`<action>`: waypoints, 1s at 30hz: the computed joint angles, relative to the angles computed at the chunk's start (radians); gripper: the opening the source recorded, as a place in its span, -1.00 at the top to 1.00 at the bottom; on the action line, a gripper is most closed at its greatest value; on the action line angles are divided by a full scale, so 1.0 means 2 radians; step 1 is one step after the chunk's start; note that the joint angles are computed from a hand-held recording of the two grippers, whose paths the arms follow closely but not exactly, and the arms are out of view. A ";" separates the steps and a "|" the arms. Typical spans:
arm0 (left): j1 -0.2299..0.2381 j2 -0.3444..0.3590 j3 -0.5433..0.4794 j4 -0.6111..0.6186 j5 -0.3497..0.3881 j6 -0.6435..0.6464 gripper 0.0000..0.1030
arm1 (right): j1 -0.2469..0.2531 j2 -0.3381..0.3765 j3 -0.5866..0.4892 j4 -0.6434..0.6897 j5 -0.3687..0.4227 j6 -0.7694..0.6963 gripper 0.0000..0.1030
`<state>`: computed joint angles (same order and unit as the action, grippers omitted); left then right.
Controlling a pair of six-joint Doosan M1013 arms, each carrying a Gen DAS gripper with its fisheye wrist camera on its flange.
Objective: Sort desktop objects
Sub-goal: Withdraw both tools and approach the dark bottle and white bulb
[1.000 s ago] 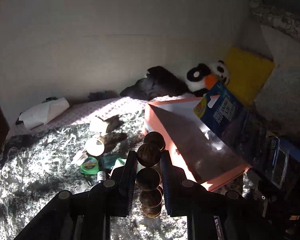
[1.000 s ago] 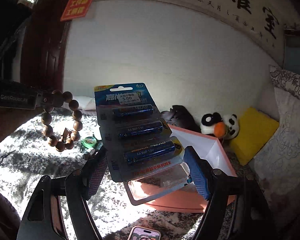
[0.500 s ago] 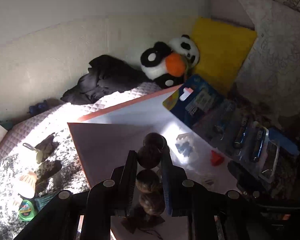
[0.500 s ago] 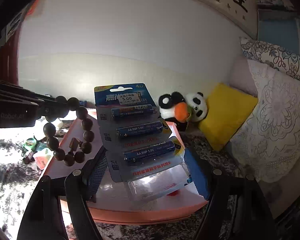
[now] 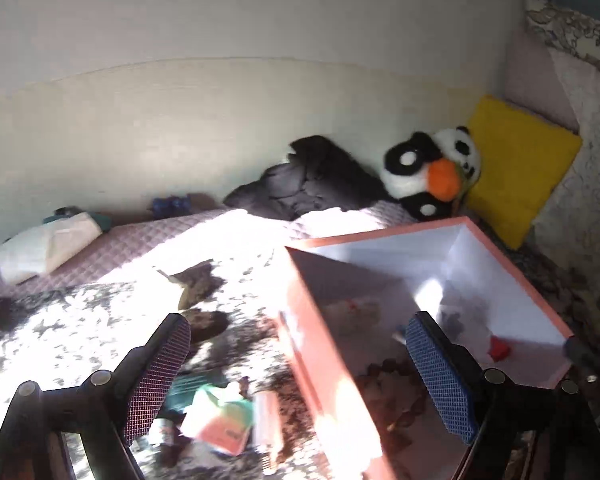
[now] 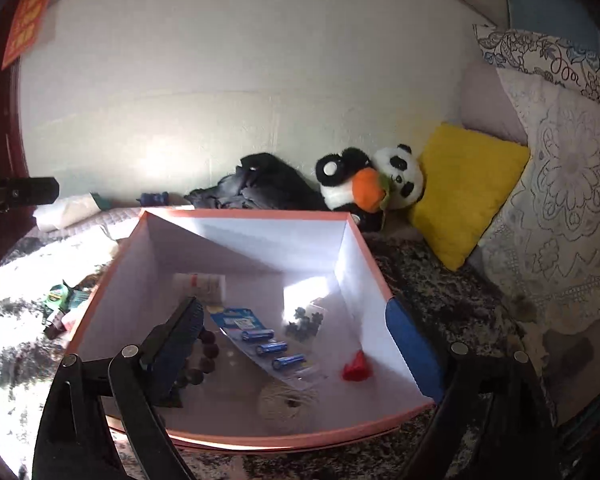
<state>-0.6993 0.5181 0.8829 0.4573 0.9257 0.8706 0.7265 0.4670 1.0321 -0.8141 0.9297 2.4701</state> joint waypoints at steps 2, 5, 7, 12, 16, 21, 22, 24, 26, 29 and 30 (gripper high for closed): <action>0.003 -0.029 0.044 0.028 0.004 -0.032 -0.85 | 0.014 -0.005 -0.004 -0.007 -0.011 0.002 -0.86; 0.006 -0.063 0.102 0.062 0.014 -0.080 -0.85 | 0.034 -0.002 -0.018 0.003 -0.028 -0.011 -0.86; 0.010 -0.082 0.135 0.072 0.018 -0.108 -0.85 | 0.046 0.008 -0.036 0.020 -0.033 -0.028 -0.86; 0.021 -0.106 0.195 0.063 0.018 -0.144 -0.85 | 0.067 0.052 -0.094 0.094 -0.022 -0.087 -0.84; 0.030 -0.108 0.227 0.038 -0.004 -0.139 -0.85 | 0.078 0.096 -0.143 0.134 0.009 -0.118 -0.58; 0.035 -0.091 0.245 0.017 -0.032 -0.094 -0.84 | 0.078 0.159 -0.225 0.160 0.075 -0.143 -0.48; 0.038 -0.088 0.245 0.007 -0.041 -0.083 -0.84 | 0.077 0.171 -0.241 0.162 0.087 -0.144 -0.47; 0.044 -0.079 0.244 -0.027 -0.063 -0.054 -0.82 | 0.073 0.196 -0.277 0.167 0.113 -0.149 -0.47; 0.051 -0.070 0.240 -0.061 -0.078 -0.021 -0.74 | 0.070 0.218 -0.314 0.165 0.132 -0.163 -0.47; 0.055 -0.049 0.221 -0.080 -0.072 0.006 -0.66 | 0.066 0.260 -0.389 0.162 0.169 -0.190 -0.47; 0.056 -0.043 0.216 -0.084 -0.073 0.010 -0.66 | 0.065 0.280 -0.427 0.161 0.187 -0.202 -0.47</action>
